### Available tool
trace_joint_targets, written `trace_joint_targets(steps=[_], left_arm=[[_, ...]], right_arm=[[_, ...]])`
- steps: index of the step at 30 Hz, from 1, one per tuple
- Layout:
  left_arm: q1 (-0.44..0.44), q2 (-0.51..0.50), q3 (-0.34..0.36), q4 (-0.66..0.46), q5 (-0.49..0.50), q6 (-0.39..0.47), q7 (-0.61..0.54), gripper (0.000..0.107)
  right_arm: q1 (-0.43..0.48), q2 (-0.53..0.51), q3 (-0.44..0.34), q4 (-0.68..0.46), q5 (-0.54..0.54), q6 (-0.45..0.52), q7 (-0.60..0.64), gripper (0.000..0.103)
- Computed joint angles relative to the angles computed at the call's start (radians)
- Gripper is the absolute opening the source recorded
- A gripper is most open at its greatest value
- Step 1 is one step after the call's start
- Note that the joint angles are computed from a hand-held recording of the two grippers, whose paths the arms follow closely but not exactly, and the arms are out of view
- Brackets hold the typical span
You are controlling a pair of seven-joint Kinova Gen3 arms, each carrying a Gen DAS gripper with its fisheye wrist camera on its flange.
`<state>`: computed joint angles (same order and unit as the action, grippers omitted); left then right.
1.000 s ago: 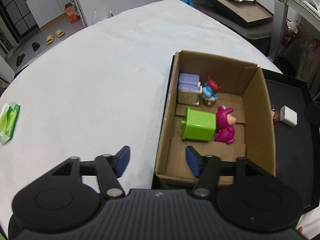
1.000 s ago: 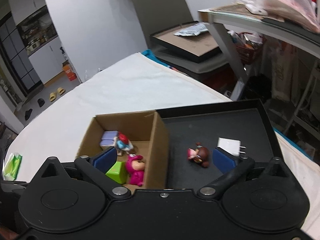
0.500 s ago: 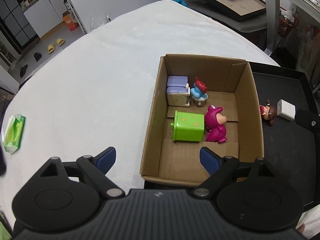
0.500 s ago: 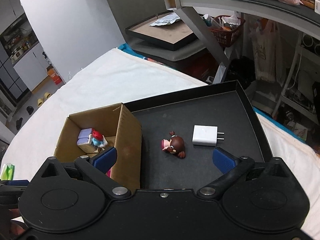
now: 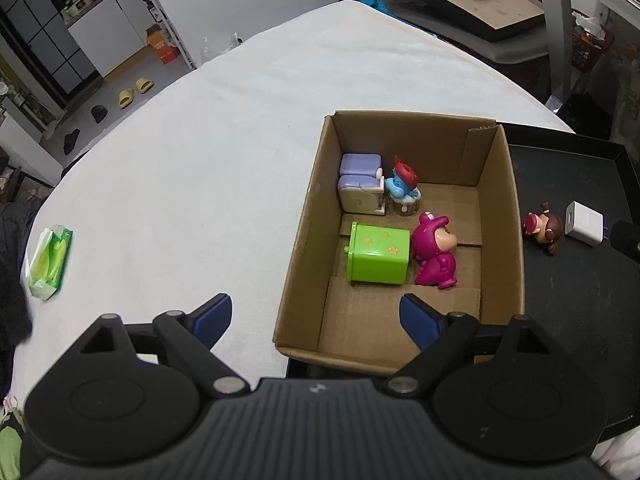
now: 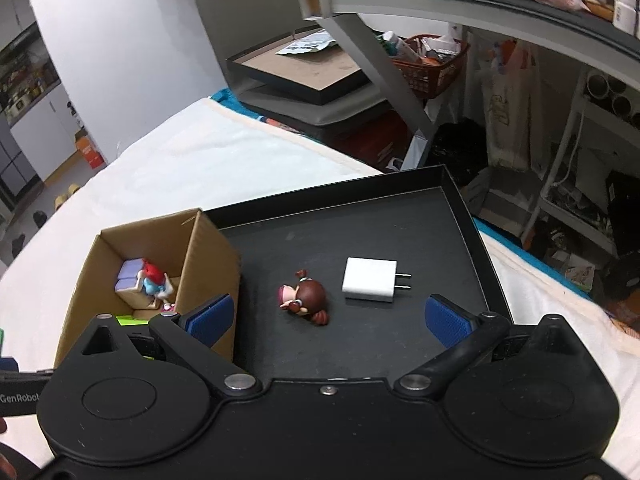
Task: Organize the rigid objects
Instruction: 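Move the right gripper over the tray to the white charger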
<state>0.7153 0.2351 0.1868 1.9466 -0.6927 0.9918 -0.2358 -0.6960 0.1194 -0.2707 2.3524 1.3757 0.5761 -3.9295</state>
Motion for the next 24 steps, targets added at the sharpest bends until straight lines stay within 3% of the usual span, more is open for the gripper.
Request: trace_joint_targets(steps=[8,17,24], left_arm=[[0.005,0.03,-0.013,-0.017,-0.031,-0.002,-0.004,0.09],[-0.012,0.048,-0.034,-0.018,-0.03,-0.037,-0.031,0.09],[-0.037,0.063,-0.054,-0.021,-0.021,-0.078,-0.053,0.09]], right_arm=[[0.036,0.004,0.009,0.034,0.07,-0.035,-0.084,0.103],[0.139,0.077,0.017,0.034,0.247,-0.094,-0.283,0.102],[0.204,0.144,0.001,-0.008,0.239,-0.118,-0.26,0.101]])
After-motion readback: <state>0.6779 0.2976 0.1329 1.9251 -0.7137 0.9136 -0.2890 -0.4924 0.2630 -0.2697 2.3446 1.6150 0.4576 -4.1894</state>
